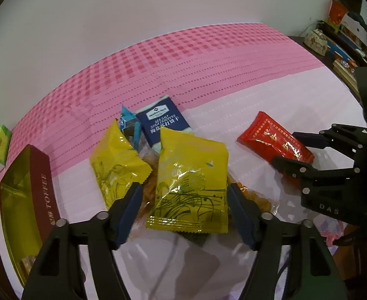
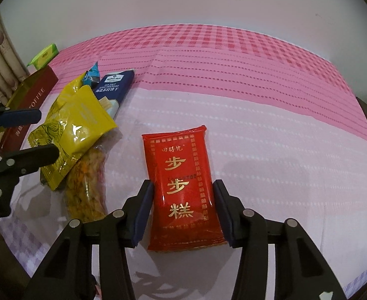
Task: Organize snacks
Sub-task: 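Grasp the yellow foil snack packet with the left gripper, then carry the yellow packet into the tin and open the left gripper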
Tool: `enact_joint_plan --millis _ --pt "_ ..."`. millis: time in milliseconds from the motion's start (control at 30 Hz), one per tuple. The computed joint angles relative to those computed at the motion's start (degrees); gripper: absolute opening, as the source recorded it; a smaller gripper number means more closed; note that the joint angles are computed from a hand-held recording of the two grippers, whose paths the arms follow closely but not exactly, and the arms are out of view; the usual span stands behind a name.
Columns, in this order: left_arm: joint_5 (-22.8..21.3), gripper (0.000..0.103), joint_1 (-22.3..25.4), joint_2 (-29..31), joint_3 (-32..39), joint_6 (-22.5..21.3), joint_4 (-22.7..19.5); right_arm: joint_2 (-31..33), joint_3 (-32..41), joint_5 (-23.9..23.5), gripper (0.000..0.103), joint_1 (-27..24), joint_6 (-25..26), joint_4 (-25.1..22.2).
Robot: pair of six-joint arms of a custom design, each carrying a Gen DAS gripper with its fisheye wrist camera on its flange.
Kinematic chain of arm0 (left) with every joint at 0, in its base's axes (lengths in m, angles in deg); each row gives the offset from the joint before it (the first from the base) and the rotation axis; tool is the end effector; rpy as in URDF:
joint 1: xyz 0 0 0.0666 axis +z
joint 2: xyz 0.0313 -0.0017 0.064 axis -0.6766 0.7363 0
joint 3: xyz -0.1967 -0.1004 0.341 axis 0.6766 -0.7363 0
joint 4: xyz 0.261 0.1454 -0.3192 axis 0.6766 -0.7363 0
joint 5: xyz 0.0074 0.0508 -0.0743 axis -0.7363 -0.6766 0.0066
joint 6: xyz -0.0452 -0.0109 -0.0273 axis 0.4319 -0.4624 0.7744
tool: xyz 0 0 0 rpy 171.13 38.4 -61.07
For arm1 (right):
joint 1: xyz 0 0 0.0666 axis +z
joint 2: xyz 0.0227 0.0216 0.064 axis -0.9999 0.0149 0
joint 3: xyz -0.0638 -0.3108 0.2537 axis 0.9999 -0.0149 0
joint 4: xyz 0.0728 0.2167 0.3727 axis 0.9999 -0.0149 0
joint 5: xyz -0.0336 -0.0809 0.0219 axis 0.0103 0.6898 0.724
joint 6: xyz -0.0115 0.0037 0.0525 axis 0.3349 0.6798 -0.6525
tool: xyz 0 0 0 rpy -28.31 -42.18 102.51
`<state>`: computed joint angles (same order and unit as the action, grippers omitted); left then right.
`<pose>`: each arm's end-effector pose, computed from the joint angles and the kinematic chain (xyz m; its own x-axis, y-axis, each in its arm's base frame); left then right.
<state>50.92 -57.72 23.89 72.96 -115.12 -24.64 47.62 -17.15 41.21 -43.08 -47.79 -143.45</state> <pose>0.4239 -0.1226 0.4394 -0.5223 0.7310 -0.4391 0.7853 0.6130 0.0865 0.3308 0.3234 0.3921 -0.8441 0.2578 -0.4702 0.2526 0.9646 0.0755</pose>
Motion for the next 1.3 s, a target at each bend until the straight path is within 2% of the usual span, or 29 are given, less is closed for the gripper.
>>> enact_joint_plan --millis 133,267,400,567,633,700,733,900,1300 --pt "-0.53 0.077 -0.71 0.30 -0.06 0.43 0.26 -0.16 -0.28 0.33 0.047 0.15 0.06 0.40" --pt "-3.39 0.077 -1.81 0.97 -0.36 1.57 1.79 -0.14 -0.41 0.64 0.047 0.20 0.48 0.76" --pt "-3.92 0.077 -2.12 2.04 0.08 2.78 1.38 -0.16 -0.41 0.86 0.048 0.37 0.33 0.78" --pt "-4.19 0.077 -2.33 1.86 -0.97 2.98 3.13 -0.19 -0.50 1.06 0.049 0.46 0.40 0.95" --pt "-3.53 0.075 -2.05 2.14 -0.84 3.42 2.98 -0.14 -0.43 1.13 0.049 0.50 0.43 0.84" --pt "-3.00 0.061 -1.76 2.25 -0.62 3.85 2.73 -0.11 -0.37 1.25 0.049 0.57 0.32 0.81" --pt "-3.95 0.059 -1.90 1.99 -0.93 3.60 3.37 -0.07 -0.34 1.29 0.049 0.61 0.32 0.79" --pt "-3.47 0.055 -1.62 1.50 -1.22 3.35 3.39 0.20 -0.10 1.44 0.050 0.66 0.42 0.68" --pt "-0.38 0.054 -0.28 -0.64 -0.74 2.71 0.98 0.76 0.35 1.84 0.050 0.72 0.69 0.12"
